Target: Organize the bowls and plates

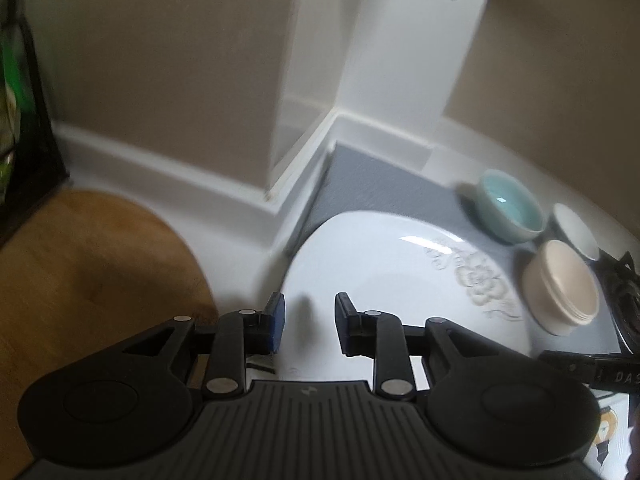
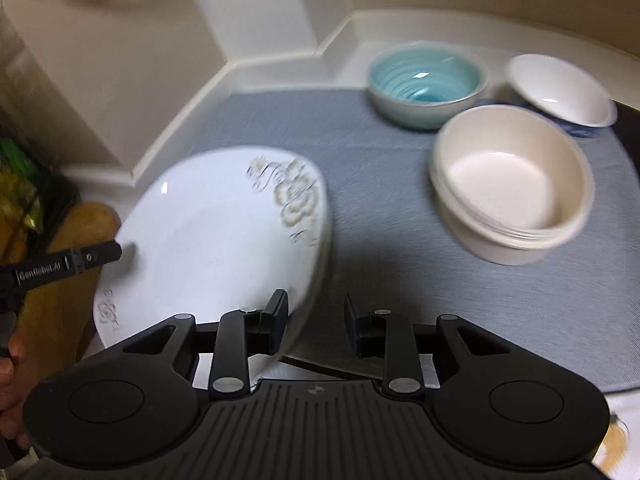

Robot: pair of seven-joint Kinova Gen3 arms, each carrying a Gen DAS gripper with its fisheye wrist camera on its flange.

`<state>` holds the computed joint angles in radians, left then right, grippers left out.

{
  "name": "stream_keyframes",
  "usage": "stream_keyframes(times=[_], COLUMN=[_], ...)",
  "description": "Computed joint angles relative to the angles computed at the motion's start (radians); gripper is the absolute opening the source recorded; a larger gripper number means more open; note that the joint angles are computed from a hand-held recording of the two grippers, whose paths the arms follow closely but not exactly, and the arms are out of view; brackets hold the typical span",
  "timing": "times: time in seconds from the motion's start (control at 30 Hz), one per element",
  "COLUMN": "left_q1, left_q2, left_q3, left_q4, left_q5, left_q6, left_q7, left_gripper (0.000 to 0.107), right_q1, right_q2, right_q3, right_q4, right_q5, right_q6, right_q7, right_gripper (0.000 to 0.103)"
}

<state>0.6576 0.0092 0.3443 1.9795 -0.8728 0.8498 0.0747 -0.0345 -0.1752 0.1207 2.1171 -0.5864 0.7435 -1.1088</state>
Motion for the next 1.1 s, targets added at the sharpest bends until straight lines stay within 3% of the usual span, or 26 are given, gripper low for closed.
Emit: stream_keyframes(times=[0.1, 0.3, 0.43, 0.6, 0.67, 0.77, 0.93, 1.1], left_q1=[0.032, 0.094, 0.143, 0.211, 0.217, 0.201, 0.236, 0.261], left_q2=[0.004, 0.043, 0.086, 0.182, 0.230, 0.304, 0.439, 0.512], left_q3=[0.026, 0.039, 0.029, -0.002, -0.014, -0.021, -0.093, -0.168], left_q4=[-0.011, -0.060, -0.130, -0.275, -0.347, -0.456, -0.629, -0.724], left_q5=[-0.043, -0.056, -0.065, -0.042, 0.005, 0.100, 0.178, 0.270], left_q6=[0.033, 0.033, 0.022, 0.010, -0.011, -0.018, 0.044, 0.075], left_q7=[0.015, -0.044, -0.099, -0.146, -0.192, -0.232, -0.242, -0.223], left_gripper=[0.031, 0.031, 0.031, 0.032, 0.044, 0.051, 0.053, 0.053], right_q1=[0.058, 0.070, 0.063, 0.036, 0.019, 0.011, -0.028, -0.138], right_q2=[-0.064, -0.189, -0.246, -0.273, -0.269, -0.261, -0.285, -0.318], right_q3=[0.000, 0.081, 0.166, 0.352, 0.425, 0.535, 0.716, 0.907], right_q4=[0.026, 0.086, 0.106, 0.107, 0.106, 0.083, 0.051, 0.002], right_q5=[0.038, 0.117, 0.143, 0.123, 0.102, 0.086, 0.078, 0.119], right_q6=[0.014, 0.025, 0.031, 0.066, 0.078, 0.139, 0.221, 0.277], right_q7=[-0.037, -0.108, -0.091, 0.009, 0.067, 0.155, 0.342, 0.421], right_gripper=[0.033, 0.033, 0.033, 0.033, 0.033, 0.034, 0.034, 0.034])
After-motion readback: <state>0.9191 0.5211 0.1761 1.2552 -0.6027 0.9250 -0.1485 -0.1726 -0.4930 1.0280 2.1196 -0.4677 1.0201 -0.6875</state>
